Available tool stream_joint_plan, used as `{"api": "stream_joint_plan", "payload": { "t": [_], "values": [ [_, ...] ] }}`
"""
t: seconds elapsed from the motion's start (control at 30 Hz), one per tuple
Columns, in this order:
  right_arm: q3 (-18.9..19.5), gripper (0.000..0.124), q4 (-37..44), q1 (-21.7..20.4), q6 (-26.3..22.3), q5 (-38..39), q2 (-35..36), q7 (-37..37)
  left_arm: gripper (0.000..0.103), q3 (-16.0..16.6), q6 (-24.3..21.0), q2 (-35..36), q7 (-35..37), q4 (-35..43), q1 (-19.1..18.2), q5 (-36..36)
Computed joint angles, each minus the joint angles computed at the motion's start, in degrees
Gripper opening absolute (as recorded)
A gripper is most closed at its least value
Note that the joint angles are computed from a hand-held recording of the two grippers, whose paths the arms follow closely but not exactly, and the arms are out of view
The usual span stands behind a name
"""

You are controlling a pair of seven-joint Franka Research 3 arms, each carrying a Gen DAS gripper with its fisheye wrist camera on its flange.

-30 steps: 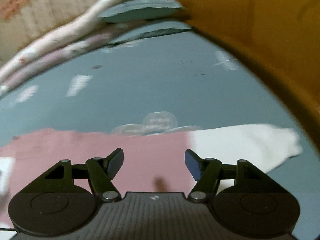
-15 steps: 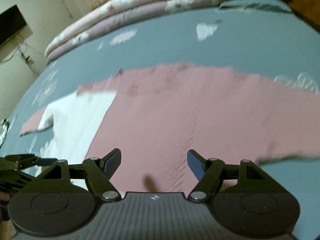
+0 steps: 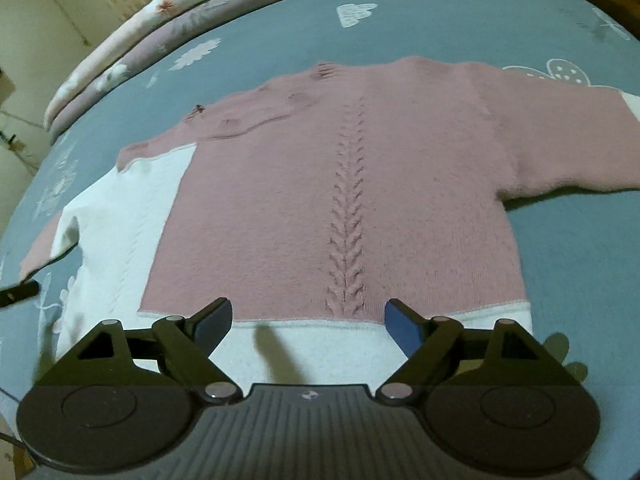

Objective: Fold clothes

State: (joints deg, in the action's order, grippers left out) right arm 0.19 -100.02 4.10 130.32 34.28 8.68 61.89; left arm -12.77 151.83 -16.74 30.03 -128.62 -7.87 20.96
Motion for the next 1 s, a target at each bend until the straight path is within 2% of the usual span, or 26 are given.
{"api": "stream_joint_plan", "payload": {
  "t": [0.13, 0.27, 0.4, 0.53, 0.67, 0.77, 0.87, 0.93, 0.97, 1.0],
  "values": [
    [0.02, 0.090, -0.69, 1.43, 1.64, -3.93, -0.73, 4.51, 0.081, 1.96, -0.84, -4.09, -2.52, -3.92, 2.93, 0.10],
    [-0.01, 0.090, -0.82, 1.87, 1.97, -5.09, -1.29, 8.01, 0.081, 3.09, 1.58, -8.15, -6.89, -9.67, 6.65, 0.23],
    [0.05, 0.090, -0.46, 2.18, 2.39, -6.13, -1.59, 9.26, 0.081, 3.78, 5.68, -11.39, -12.84, -15.41, 10.20, -0.87],
    [0.08, 0.090, 0.16, 2.43, 3.19, -7.03, -1.50, 10.60, 0.081, 3.32, 13.66, -13.41, -18.61, -20.66, 14.08, -1.15],
    [0.23, 0.090, -0.14, 2.85, 4.97, -7.65, -1.86, 12.15, 0.081, -0.07, 19.96, -12.52, -24.35, -22.08, 20.43, 0.67],
    [0.39, 0.090, -0.58, 2.89, 6.50, -6.71, -2.47, 11.56, 0.081, -4.02, 23.98, -10.88, -28.65, -21.90, 26.64, 3.09],
    [0.39, 0.090, -0.40, 3.01, 7.56, -6.58, -2.65, 11.64, 0.081, -9.32, 26.93, -10.04, -33.06, -21.38, 34.20, 6.02],
    [0.40, 0.090, -0.17, 3.09, 8.08, -6.64, -2.62, 11.83, 0.078, -14.36, 28.50, -10.70, -36.56, -21.28, 40.57, 7.98],
    [0.40, 0.090, -0.07, 3.11, 8.27, -6.68, -2.59, 11.85, 0.075, -16.42, 28.98, -11.43, -37.76, -21.48, 43.20, 8.75],
    [0.41, 0.090, 0.00, 3.12, 8.39, -6.69, -2.54, 11.78, 0.062, -17.64, 28.24, -11.64, -38.14, -21.19, 44.67, 9.25]
  ]
}}
